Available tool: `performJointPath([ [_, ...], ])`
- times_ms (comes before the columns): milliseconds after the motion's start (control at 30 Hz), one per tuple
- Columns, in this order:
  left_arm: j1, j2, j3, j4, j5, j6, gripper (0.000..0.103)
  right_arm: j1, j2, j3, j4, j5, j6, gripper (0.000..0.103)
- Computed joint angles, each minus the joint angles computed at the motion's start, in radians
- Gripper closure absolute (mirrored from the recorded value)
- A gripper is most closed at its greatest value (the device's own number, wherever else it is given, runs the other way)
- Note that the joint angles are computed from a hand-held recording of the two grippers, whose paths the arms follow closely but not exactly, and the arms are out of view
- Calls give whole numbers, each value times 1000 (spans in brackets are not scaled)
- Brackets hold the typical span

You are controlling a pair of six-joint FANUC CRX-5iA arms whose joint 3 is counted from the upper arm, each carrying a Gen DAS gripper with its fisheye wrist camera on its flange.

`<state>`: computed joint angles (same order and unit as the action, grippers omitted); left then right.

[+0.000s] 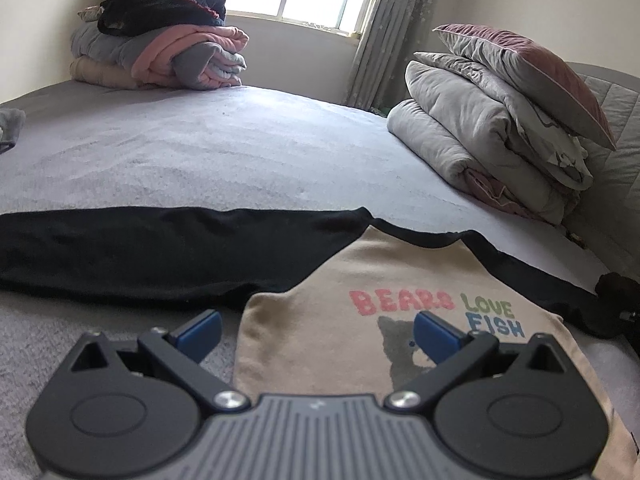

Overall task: Fold clothes
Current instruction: 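Grasp the black sleeve with the right gripper, fold it across the printed front, release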

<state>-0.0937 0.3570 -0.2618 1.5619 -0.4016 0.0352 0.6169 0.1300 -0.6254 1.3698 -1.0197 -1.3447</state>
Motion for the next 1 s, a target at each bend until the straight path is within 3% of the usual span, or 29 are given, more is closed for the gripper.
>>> performJointPath([
  [200,4,-4,-2,4,-22,-4,0,-16,-26,-6,224,29,-84,97],
  [367,8,-8,-4,0,-47,-10,0,-14,-31,25,372,53,-43,97],
  [633,37,-3,14,-79,-142,46,0,-10,-21,79,500,143,43,97],
  [767,43,1,23,-130,-156,68,0,26,20,147,411,186,232,97],
  [867,47,6,32,-177,-162,92,0,98,75,228,190,71,478,97],
  [1000,48,7,39,-222,-159,95,0,131,108,278,-16,-76,610,97],
])
